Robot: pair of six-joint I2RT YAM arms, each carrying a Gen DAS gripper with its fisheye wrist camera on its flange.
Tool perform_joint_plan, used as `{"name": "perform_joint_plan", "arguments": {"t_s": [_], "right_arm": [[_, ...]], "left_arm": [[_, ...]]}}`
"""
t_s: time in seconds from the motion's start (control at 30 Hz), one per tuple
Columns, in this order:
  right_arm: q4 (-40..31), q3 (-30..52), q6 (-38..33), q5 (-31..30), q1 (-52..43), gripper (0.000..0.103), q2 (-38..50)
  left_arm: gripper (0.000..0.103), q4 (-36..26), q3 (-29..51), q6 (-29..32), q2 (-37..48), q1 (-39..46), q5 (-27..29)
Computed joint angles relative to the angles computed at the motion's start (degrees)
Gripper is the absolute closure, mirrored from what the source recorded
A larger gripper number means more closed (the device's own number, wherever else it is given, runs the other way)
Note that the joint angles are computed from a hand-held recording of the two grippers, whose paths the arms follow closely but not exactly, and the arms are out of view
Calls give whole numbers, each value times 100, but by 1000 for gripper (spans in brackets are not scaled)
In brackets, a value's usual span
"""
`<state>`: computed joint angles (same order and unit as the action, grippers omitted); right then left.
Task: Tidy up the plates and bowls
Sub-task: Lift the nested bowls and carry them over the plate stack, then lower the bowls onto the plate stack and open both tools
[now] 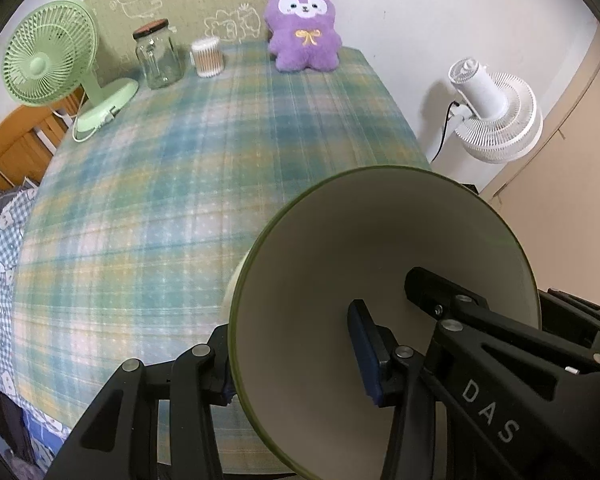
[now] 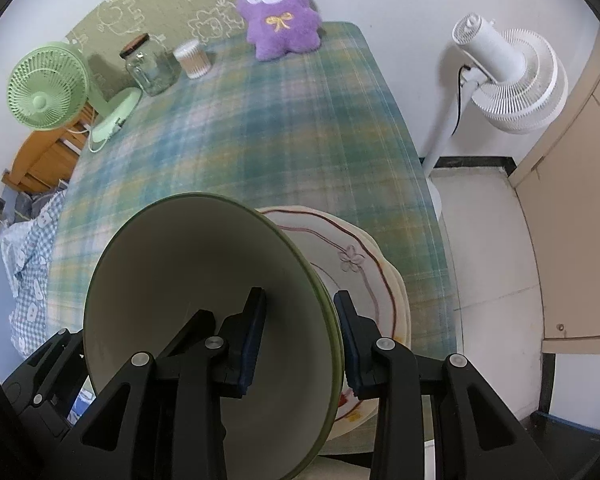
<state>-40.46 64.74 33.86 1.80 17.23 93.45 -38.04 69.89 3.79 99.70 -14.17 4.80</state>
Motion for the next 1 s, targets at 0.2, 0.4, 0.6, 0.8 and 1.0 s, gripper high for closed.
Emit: {"name": "perform_joint_plan", "arguments": {"t_s": [0.2, 0.4, 0.6, 0.8, 1.0], "right_arm": [[201, -201, -157, -280, -234, 65, 153], [423, -236, -292, -376, -351, 65, 308], [517, -222, -413, -326, -343, 62, 361], [769, -497, -598, -53, -168, 58, 96], [659, -573, -498, 960, 135, 25, -324]], "left_arm": [[57, -1, 52, -153, 253, -161, -140], [57, 157, 92, -222, 360, -257, -328], [56, 271, 24, -245, 348, -323, -435], [29, 524, -264, -118, 137, -235, -377], [9, 688, -477, 44, -298, -23, -288]]}}
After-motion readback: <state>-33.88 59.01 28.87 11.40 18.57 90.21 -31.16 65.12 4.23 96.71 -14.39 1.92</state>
